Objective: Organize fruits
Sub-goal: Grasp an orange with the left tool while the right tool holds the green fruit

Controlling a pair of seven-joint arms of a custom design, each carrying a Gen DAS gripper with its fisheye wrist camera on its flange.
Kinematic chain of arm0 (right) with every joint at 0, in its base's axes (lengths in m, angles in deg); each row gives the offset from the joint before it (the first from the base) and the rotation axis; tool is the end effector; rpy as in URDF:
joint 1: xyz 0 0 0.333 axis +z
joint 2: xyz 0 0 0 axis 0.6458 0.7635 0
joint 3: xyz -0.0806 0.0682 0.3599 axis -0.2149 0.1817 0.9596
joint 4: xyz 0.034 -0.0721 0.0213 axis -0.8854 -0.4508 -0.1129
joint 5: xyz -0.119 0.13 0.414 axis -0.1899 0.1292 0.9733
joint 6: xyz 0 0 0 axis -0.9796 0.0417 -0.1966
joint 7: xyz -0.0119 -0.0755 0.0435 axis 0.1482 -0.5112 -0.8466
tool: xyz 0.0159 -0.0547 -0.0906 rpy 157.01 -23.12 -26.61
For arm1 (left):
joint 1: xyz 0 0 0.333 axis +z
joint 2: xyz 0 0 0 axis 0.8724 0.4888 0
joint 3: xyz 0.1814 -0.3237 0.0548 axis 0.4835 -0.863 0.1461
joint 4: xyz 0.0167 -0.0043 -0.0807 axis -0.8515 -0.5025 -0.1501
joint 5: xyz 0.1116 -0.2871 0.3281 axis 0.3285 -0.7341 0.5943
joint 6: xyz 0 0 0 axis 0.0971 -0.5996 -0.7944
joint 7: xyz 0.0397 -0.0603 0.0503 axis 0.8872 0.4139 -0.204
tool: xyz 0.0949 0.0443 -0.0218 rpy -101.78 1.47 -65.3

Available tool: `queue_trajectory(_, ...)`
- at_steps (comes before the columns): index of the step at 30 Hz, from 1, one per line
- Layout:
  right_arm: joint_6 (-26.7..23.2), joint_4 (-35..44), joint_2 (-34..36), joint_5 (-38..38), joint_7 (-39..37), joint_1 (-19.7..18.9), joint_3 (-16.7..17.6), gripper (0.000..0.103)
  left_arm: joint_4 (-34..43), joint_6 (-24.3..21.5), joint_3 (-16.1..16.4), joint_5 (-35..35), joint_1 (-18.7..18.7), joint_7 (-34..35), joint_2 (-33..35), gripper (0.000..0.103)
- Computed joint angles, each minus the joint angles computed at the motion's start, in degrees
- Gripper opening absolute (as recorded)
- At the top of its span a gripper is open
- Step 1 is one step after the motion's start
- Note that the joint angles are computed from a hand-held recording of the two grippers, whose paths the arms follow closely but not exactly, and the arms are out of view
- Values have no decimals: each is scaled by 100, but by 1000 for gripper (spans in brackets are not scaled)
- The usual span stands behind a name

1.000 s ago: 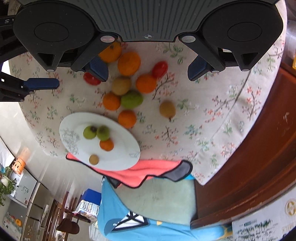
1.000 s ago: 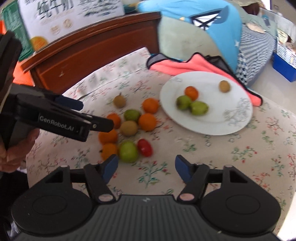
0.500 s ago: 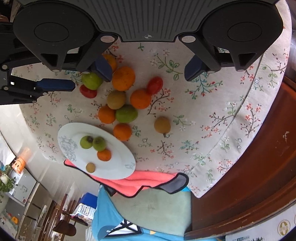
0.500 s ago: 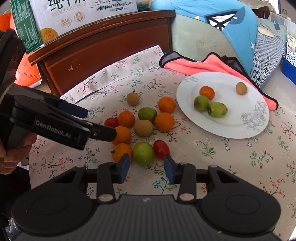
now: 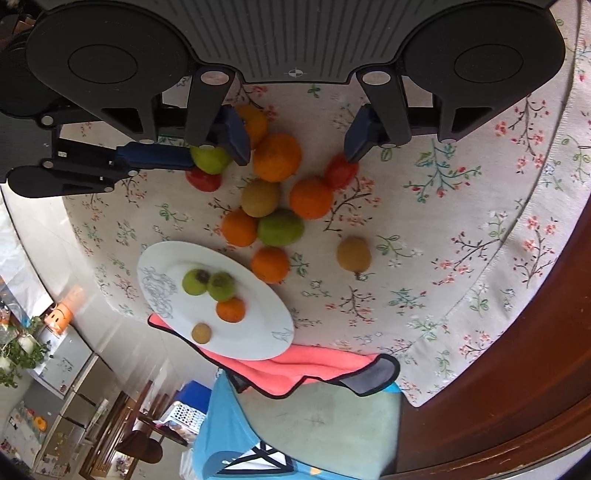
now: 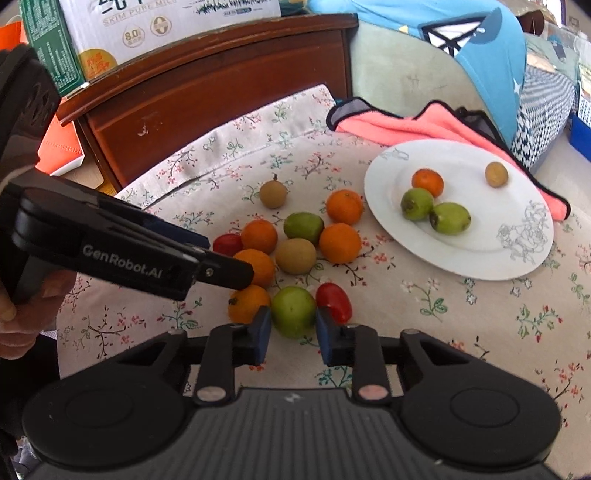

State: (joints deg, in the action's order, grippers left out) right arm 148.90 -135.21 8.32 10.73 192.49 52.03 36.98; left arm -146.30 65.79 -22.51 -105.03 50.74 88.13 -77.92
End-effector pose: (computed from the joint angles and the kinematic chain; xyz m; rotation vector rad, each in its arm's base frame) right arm 0.4901 0.2591 0.4633 -1.8121 1.6610 -0.4469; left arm 0.6012 -0.2508 0.4830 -1.3897 2.5793 -0.9493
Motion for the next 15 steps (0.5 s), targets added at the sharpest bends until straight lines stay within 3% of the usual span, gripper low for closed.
queue_trajectory(9, 30, -5, 12, -16, 19, -7, -6, 26, 79, -8, -48, -117, -12, -21, 100, 52)
queue_trajectory(15, -26, 0, -5, 113, -173, 66, -58, 26, 131, -172, -79, -309, 24, 73, 113, 38)
